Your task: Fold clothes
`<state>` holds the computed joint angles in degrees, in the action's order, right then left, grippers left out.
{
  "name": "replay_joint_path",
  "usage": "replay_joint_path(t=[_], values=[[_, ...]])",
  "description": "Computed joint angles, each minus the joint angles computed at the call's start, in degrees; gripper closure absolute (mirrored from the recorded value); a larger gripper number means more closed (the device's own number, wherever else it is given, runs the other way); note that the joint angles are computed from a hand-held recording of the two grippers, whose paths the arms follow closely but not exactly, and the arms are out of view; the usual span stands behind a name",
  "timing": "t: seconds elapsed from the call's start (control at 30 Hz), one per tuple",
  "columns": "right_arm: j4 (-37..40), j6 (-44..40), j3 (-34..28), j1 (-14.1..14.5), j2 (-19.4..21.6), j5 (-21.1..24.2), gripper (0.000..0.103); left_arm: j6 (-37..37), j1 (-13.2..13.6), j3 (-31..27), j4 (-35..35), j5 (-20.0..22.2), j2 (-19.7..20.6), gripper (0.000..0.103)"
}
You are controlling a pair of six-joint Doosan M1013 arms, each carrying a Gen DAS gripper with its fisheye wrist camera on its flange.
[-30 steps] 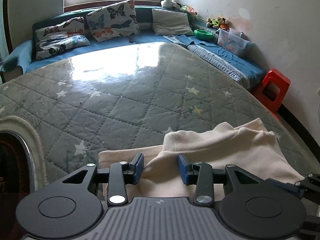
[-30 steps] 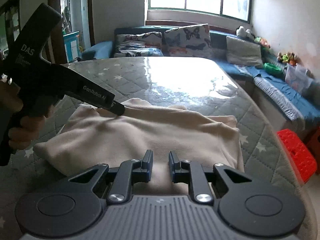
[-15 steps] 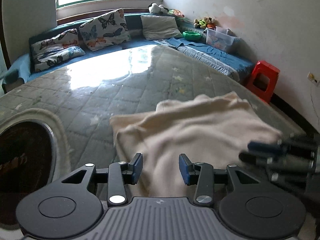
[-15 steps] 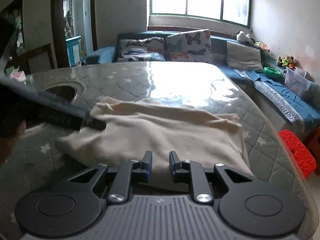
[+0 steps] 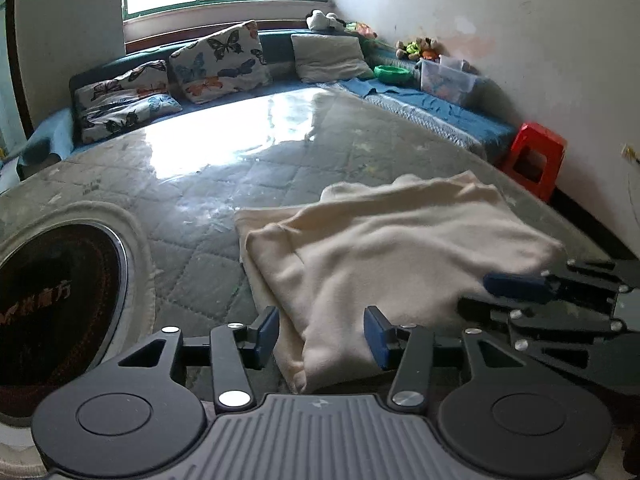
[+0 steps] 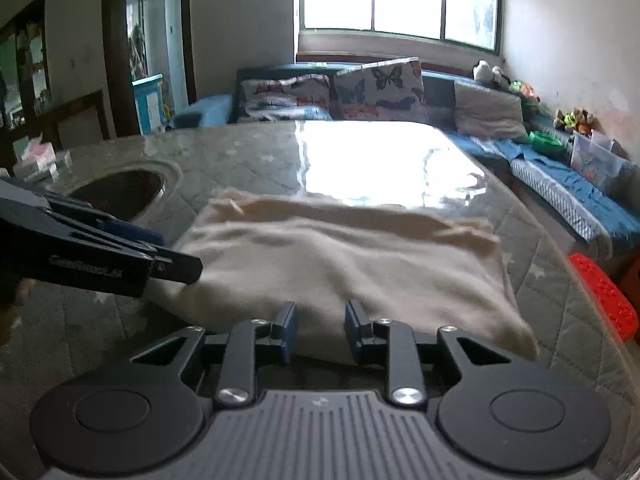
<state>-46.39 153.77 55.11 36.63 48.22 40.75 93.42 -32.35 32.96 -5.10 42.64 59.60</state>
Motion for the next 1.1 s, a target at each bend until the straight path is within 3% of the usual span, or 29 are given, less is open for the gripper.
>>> replay_joint_path(t=[0.37,0.5,0.7,1.0,1.1], values=[[-0.17,3.22,-0.03,0.85,-0.16,2.5,0.054,-1.05,0.16,4.86,0.12,-1.1,-2.41,0.032],[-0.25,6.11,0.72,1.0,-0.53,2.92,0.044,-1.59,0.27,7.76,0.41,-2.27,-3.87,0.016],[-0.58,9.16,0.96,1.37,-0.57,4.53,0.03,-3.22,0.56,12.19,1.15,-5.42,-5.99,0.002],[-0.9,11.47,0.64,2.26,-0.31,5.68,0.012,-6.66,0.67,16.33,2.73,-6.77,-8.06,0.0],[-0.99,11.98,0.54,2.57,-0.25,6.11,0.012,-7.53,0.49,18.15,4.21,-8.38,-9.0,0.0]])
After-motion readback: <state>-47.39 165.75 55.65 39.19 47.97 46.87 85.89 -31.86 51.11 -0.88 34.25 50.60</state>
